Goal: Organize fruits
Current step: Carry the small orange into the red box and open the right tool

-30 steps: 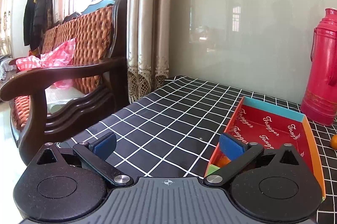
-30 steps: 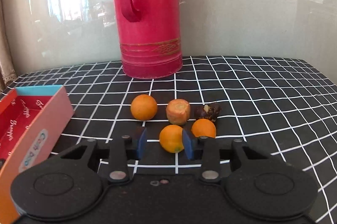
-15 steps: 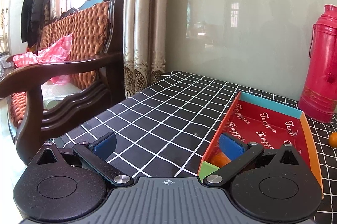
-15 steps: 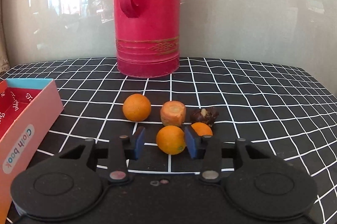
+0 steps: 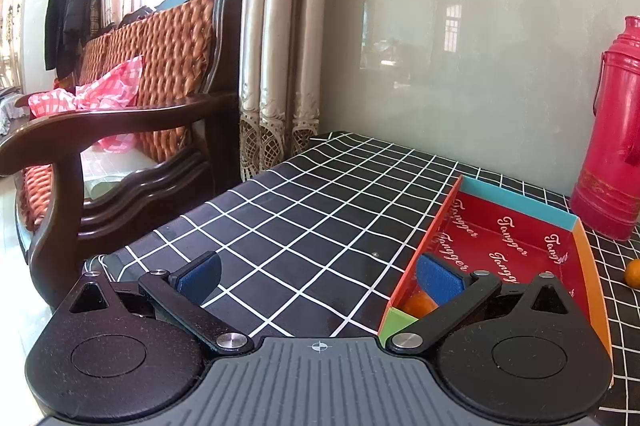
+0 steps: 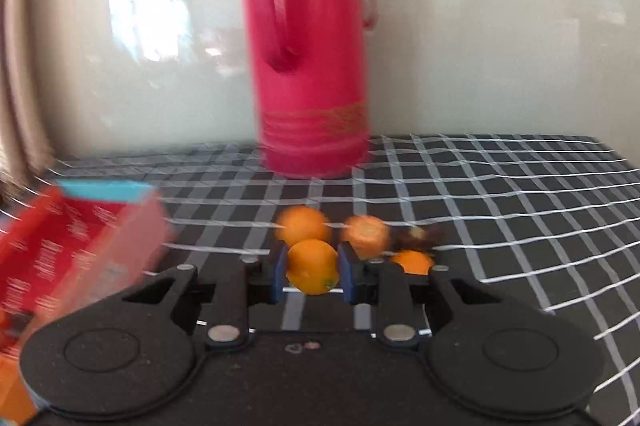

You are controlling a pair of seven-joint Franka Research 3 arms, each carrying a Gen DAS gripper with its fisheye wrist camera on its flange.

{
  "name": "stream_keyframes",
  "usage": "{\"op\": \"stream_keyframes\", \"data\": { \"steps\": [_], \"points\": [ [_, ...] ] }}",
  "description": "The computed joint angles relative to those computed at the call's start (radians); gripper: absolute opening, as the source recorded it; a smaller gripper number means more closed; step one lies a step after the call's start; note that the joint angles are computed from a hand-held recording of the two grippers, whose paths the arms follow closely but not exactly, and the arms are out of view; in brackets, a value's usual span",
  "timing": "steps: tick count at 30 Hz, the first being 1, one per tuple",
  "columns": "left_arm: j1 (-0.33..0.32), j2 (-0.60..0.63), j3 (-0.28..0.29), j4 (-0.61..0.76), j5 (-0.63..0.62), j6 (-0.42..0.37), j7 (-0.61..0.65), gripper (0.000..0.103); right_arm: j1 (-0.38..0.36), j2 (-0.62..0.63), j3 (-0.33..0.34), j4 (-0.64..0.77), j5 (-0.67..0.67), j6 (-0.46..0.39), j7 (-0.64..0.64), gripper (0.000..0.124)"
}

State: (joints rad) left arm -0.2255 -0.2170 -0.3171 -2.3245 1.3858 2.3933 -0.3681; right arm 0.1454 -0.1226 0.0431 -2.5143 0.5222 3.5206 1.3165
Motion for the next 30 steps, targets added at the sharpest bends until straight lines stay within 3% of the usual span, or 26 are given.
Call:
{"op": "stream_keyframes", "data": {
  "steps": [3,6,8,13,18,20,21,22,24,30],
  "points": [
    [0.001,-0.004,0.002,-0.004,-0.007,-0.001,-0.007,0.103,0.197,-0.040,-0.262,-0.060,-0.526,0.044,0.424,0.019],
    [0.001,-0.002,-0.001,-0.003,-0.010,-0.013,0.002,0.103,0.353,-0.021,-0.503,-0.026,-1.052,0.119,0.761,0.019],
    [0.001,-0.001,-0.001,-0.003,-0.011,-0.018,0.007,0.103,0.369,-0.003,-0.529,0.005,-1.228,0.144,0.867,0.020],
    [0.001,-0.003,0.000,-0.004,-0.015,-0.026,0.006,0.103,0.350,0.016,-0.496,0.048,-1.405,0.075,0.992,0.020],
    [0.001,-0.003,0.001,-0.003,-0.016,-0.021,-0.003,0.103,0.238,-0.024,-0.344,-0.018,-1.193,0.059,0.825,0.028],
    [0.000,0.001,-0.001,0.000,-0.016,-0.023,-0.005,0.103,0.187,-0.034,-0.285,-0.039,-1.107,0.058,0.786,0.036],
    [-0.001,0.003,-0.003,0.002,-0.014,-0.024,-0.004,0.103,0.152,-0.041,-0.241,-0.051,-1.035,0.053,0.748,0.047],
    [-0.003,0.005,-0.005,0.004,-0.012,-0.027,-0.003,0.103,0.099,-0.054,-0.163,-0.074,-0.893,0.052,0.654,0.064],
    [-0.008,0.012,-0.008,0.011,-0.006,-0.034,0.002,0.103,0.009,-0.073,-0.019,-0.112,-0.612,0.076,0.460,0.078],
    [-0.036,0.044,-0.024,0.043,0.072,-0.035,-0.018,0.103,-0.210,-0.089,0.307,-0.094,0.079,0.082,0.009,0.089]
  ]
}}
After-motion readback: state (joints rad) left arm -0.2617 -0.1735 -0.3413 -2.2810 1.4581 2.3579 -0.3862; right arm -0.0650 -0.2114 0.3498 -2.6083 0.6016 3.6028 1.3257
